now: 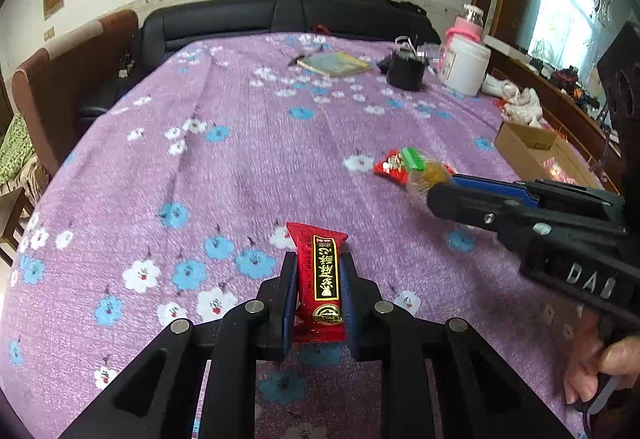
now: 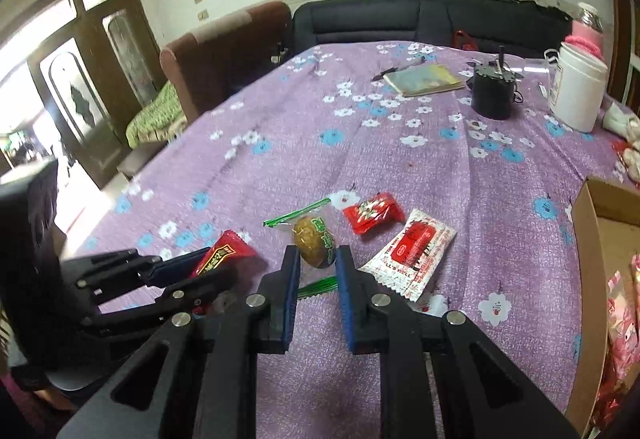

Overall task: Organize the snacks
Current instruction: 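Carry the chocolate bar and green-stick candy over the cardboard tray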

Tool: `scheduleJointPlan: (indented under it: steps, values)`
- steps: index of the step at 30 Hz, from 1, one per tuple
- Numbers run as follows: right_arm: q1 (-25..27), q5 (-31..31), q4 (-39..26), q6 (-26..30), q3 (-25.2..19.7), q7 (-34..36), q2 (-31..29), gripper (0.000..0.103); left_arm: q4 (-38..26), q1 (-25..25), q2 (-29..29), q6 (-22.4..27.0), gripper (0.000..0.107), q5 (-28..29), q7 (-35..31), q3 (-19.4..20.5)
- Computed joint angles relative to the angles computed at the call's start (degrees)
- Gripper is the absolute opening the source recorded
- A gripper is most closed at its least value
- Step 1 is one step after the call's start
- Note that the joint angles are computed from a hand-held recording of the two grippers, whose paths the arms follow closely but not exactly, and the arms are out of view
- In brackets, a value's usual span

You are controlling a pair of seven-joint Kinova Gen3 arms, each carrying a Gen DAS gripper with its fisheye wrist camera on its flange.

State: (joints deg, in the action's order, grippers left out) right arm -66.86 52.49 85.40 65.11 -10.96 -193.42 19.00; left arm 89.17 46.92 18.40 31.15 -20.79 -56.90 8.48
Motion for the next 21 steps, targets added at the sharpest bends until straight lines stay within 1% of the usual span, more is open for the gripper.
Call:
scheduleJointPlan:
  steps: [3, 8, 14, 18, 21]
  values:
    - [-0.3, 1.0, 1.8, -0.2, 0.0, -3.1, -1.6, 0.018, 0.8, 0.5, -0.6, -1.4, 0.020, -1.0, 1.5, -0.9]
    - [0.3, 1.5, 3.6, 0.9, -1.1, -6.2, -3.2, 0.018, 1.7, -0.2, -1.1, -3.0, 0.020, -0.8, 2.3, -0.9]
    - [1.1, 2.9, 6.0, 2.9, -2.8, -11.1, -5.8, 0.018, 2.9, 1.4, -1.8, -4.9, 0.020, -3.7, 5.2, -2.3]
    - [1.9, 3.7, 8.7, 4.7, -4.3, -16.2, -8.7, 0.018, 2.9, 0.8, -1.7, -5.0, 0.020, -3.6, 4.9, -1.5]
    - [2.8, 4.2, 10.9, 6.9, -6.1, -20.5, -11.1, 0.018, 3.0, -0.1, -1.7, -5.5, 0.020, -2.1, 3.5, -0.5]
